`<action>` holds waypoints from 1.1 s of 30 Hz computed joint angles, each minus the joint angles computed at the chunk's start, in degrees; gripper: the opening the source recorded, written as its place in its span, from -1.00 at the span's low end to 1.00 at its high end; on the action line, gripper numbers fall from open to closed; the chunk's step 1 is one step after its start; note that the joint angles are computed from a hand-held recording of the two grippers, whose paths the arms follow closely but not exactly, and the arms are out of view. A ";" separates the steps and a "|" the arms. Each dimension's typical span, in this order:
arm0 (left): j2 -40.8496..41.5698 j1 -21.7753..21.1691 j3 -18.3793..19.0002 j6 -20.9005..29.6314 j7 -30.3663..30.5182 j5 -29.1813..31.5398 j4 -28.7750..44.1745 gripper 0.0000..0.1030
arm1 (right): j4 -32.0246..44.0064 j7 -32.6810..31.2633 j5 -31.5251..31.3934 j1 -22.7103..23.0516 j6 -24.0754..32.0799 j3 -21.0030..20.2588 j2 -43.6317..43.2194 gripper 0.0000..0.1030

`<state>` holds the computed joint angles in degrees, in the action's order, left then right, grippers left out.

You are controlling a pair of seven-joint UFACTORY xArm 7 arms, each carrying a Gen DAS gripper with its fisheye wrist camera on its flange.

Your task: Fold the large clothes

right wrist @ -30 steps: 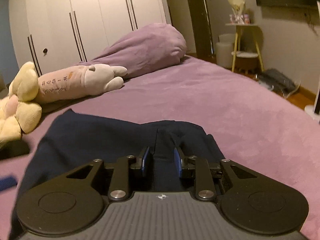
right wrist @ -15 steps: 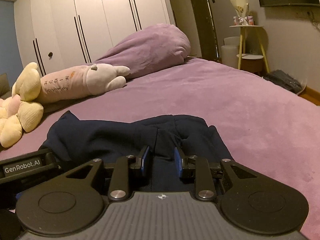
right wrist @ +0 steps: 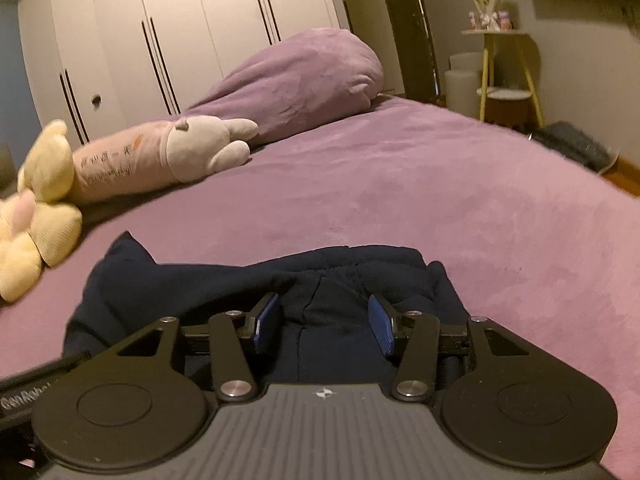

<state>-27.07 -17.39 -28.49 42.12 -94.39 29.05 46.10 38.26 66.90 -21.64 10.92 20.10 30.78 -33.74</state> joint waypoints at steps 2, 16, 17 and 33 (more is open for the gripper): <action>-2.88 -0.68 0.99 -2.52 -0.63 -0.91 -2.40 1.00 | 0.87 0.14 -0.70 -0.28 1.65 0.98 -0.79 -0.06; -16.53 -1.12 -4.11 -1.87 -1.50 -10.94 -7.54 1.00 | -8.55 4.71 3.92 3.90 8.91 6.96 -25.34 0.18; -16.94 -2.49 -1.98 -2.59 -0.05 -12.59 -8.12 1.00 | -8.10 3.39 4.61 4.95 9.02 5.32 -24.19 0.19; -30.02 -17.51 18.67 -18.36 26.26 -37.02 -25.91 0.94 | -24.04 -20.44 41.19 33.28 10.24 -36.74 -39.27 0.41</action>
<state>-57.09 -34.90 -9.81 23.75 -68.13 -7.97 20.19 14.22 46.47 19.55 44.20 30.33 -5.96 -73.01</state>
